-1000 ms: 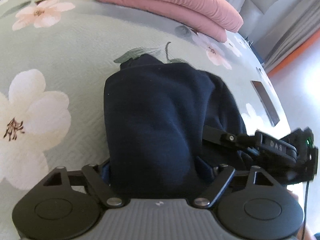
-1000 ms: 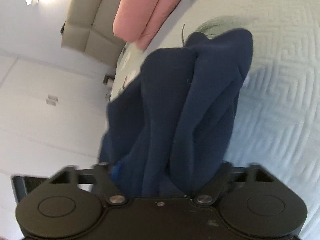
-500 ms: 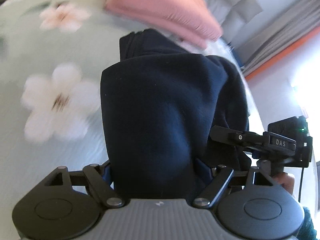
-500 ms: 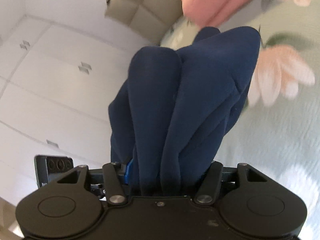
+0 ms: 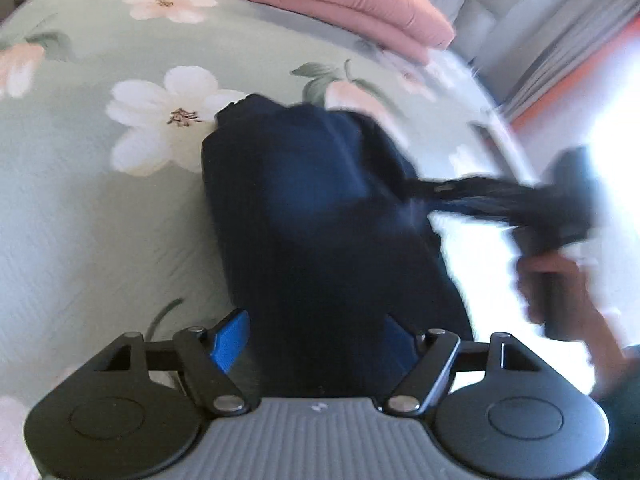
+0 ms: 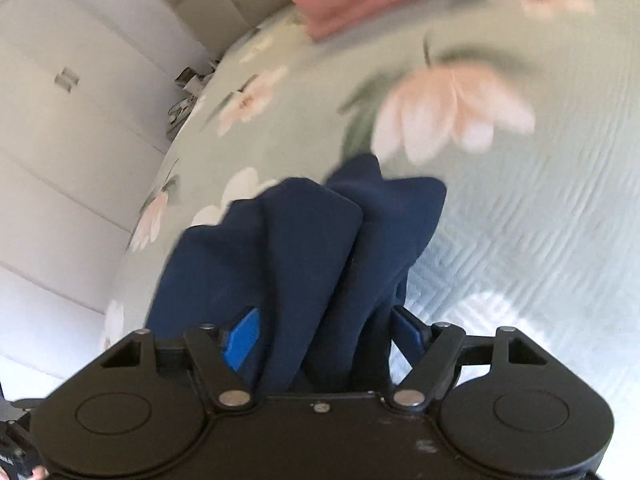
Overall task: Fold large clothes
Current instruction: 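Open both grippers and release the folded navy hoodie onto the bed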
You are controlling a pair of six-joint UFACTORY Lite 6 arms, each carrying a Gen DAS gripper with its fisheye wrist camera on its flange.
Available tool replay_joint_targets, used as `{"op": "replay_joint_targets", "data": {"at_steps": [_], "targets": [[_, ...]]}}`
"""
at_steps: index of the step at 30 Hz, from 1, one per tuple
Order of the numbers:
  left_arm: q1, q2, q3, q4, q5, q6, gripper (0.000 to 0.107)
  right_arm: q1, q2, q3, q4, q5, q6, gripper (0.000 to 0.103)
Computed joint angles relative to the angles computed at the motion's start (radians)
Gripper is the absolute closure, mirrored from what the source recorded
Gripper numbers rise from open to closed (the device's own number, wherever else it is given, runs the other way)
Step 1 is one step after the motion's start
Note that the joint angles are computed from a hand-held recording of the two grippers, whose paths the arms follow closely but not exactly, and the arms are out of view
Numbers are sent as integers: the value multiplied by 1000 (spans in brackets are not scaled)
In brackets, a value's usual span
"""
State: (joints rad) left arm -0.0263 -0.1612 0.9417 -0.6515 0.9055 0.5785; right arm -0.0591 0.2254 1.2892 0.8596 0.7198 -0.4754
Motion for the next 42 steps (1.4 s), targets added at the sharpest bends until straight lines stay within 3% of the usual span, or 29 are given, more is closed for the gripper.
{"op": "replay_joint_targets", "data": {"at_steps": [3, 7, 10, 12, 15, 17, 19, 21, 23, 26, 31, 36, 42], "targets": [[-165, -47, -79, 196, -168, -187, 19, 70, -185, -61, -156, 37, 44, 11], [-228, -43, -86, 257, -213, -313, 16, 187, -488, -317, -304, 45, 70, 8], [-277, -45, -86, 342, -240, -390, 13, 314, -479, -407, -467, -5, 169, 8], [-300, -57, -102, 366, -247, -421, 12, 374, -462, -471, -636, -96, 320, 0], [-333, -53, -112, 397, -277, -476, 11, 323, -453, -560, -583, -199, 254, 0], [-366, -64, -113, 465, -289, -537, 9, 256, -471, -601, -472, -200, 171, 0], [-391, -74, -115, 516, -291, -585, 9, 232, -499, -630, -475, -209, 166, 0], [-406, -82, -111, 556, -282, -633, 9, 207, -502, -641, -433, -213, 123, 0], [-419, -91, -98, 598, -258, -688, 9, 230, -506, -631, -483, -210, 205, 0], [-441, -121, -73, 675, -204, -770, 11, 309, -541, -586, -663, -166, 445, 0], [-435, -183, 10, 708, -61, -802, 15, 454, -670, -470, -936, 12, 887, 0], [-412, -231, 106, 749, 61, -821, 8, 498, -821, -360, -939, 131, 1038, 0], [-445, -263, 107, 848, 139, -893, 4, 656, -784, -195, -1032, 265, 1208, 0]]}}
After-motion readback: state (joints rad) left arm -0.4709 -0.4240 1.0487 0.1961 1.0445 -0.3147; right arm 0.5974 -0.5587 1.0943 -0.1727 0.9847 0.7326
